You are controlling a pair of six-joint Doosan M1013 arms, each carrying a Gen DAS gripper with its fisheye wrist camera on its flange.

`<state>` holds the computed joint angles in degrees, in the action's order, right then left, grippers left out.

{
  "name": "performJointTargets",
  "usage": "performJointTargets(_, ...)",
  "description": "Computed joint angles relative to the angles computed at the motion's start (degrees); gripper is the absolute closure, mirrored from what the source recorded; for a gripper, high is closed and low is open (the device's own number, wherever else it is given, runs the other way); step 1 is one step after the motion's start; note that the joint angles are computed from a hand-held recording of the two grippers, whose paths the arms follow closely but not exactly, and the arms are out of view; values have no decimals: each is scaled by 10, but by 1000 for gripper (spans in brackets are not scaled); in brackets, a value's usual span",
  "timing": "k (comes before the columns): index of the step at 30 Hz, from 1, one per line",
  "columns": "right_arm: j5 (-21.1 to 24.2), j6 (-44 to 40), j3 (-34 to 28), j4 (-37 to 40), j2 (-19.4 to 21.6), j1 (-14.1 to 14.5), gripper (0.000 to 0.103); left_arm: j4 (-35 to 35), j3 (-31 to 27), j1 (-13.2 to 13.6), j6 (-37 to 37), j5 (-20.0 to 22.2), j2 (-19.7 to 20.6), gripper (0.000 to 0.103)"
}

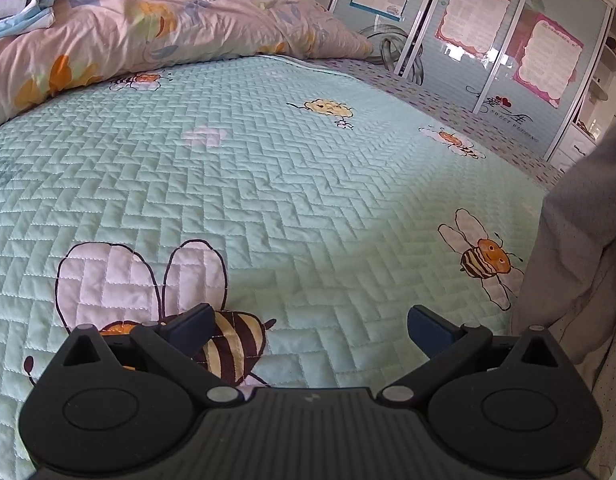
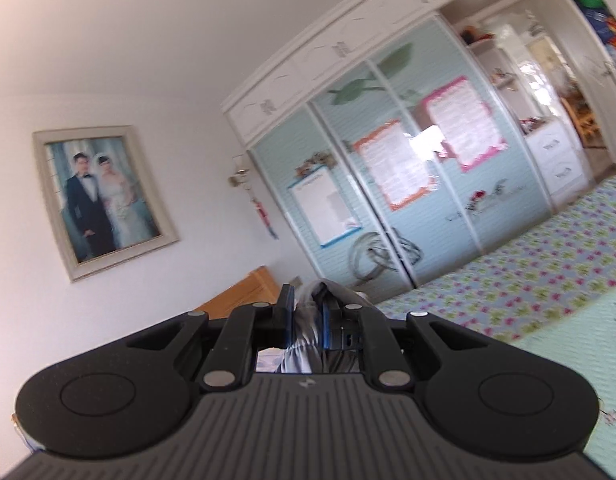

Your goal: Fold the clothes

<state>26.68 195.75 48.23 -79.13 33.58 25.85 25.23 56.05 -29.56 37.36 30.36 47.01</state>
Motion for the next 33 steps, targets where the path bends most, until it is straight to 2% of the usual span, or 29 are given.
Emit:
performJointTargets(5,18,-43,-85,-86,29,20,88,-1,-8,1,-8,4,4,1)
performJointTargets(8,61,0,-76,-178,13,23,88,-5,-7,4,-19,1,4,1)
performJointTargets(12,152,60,2,-238,-38,15,88,-21,0,9,-23,-11,0,1)
performJointTargets(15,207,94,98,-244,-93,5,88,-15,-1,7,-20,-5,0,1)
performJointTargets(18,251,83,188,-169,-145,-9,86,-8,-3,5,-20,1,1,1)
performJointTargets(21,282,7,262,-21,-187,-34,70,0,-4,3,-21,7,1,1)
performJointTargets(23,308,2,308,51,-201,-51,66,6,-5,1,-22,10,1,1)
performJointTargets(25,331,16,352,105,-205,-62,61,12,-6,-1,-21,14,2,1)
performJointTargets(29,373,10,403,170,-181,-64,59,28,-13,-6,-19,27,6,1)
performJointTargets(30,384,1,406,180,-172,-63,56,33,-15,-7,-19,31,7,1)
performJointTargets(31,383,-3,414,188,-171,-62,48,34,-17,-8,-18,33,8,1)
performJointTargets(33,378,-13,428,204,-167,-62,42,35,-20,-9,-15,35,10,1)
